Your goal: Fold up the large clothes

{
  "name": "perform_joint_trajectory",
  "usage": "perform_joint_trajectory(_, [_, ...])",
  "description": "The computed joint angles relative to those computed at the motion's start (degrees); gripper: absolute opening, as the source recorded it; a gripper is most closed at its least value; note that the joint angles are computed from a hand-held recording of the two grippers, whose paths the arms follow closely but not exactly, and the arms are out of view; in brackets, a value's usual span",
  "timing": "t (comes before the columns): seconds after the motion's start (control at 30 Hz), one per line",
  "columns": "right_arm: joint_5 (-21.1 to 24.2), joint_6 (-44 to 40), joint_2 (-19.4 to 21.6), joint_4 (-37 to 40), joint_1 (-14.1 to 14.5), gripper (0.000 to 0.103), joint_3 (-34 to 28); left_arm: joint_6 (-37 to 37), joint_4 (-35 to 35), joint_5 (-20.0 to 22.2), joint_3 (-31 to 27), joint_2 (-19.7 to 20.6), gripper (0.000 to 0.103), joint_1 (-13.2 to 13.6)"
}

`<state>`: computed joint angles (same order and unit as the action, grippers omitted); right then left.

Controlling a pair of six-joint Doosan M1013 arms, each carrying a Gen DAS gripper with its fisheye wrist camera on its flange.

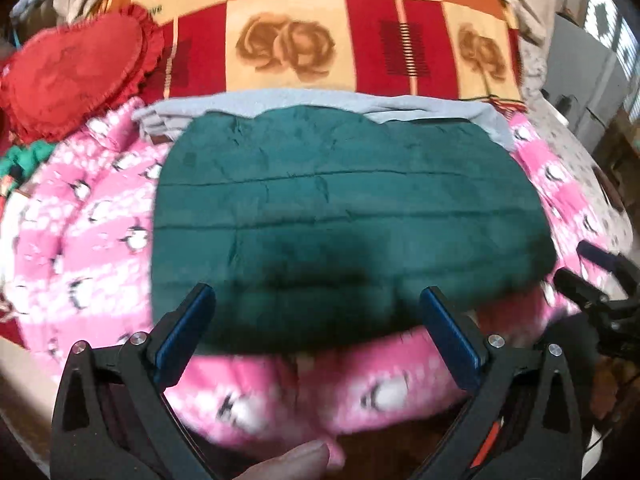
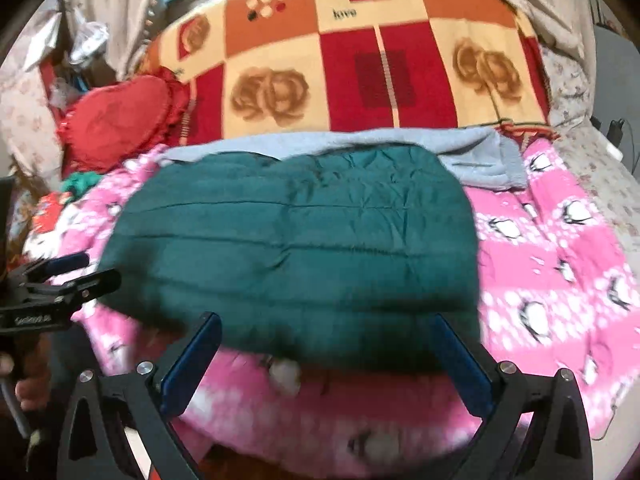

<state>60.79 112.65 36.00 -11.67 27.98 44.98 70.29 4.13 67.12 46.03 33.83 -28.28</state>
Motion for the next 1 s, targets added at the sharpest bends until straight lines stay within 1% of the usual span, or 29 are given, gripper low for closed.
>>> perform_joint_trajectory(0.1, [-0.08,0.82,-3.48,-2.14,1.25,0.103,4.11,0.38,0.77,-0.03,3.67,-3.58,0.102,-0.81])
perform_joint_trajectory(0.2, [-2.11,3.99,-7.17,-1.94,1.90,0.103,9.22,-1.49,-0.38,-1.03,7.66,-6.59,0.102,-1.09])
perform_joint_trajectory(0.3, [-2.47,4.85,-8.96,-2.84,2.75,0.103,11.45,-3.57,-0.32,-1.59,10.50,-8.63,0.102,-1.96])
perform_joint_trajectory(0.43, [-2.92,4.66,-9.51,-4.30,3.71,0.103,11.73,-5.50,-0.36,-2.87,11.97,-9.94,0.102,-2.75])
perform_joint_trajectory(0.53, [-3.73,4.42,-9.53,-5.19,4.23,0.103,11.37,-7.87,3.08,-3.68,12.01,-10.27,0.102,-3.51])
perform_joint_trajectory(0.6, [-4.33,3.82,-9.63,-5.02,4.29,0.103,11.41,-8.31,3.52,-3.80,12.01,-10.41,0.102,-3.58])
perform_joint_trajectory(0.9, [-4.70,3.77,-9.79,-5.37,4.46,0.103,11.64,-7.88,4.05,-4.74,12.60,-10.94,0.102,-3.54])
perform_joint_trajectory(1.0, [-4.70,3.46,-9.80,-5.05,4.28,0.103,11.67,-8.14,4.04,-4.47,12.40,-10.82,0.102,-3.63])
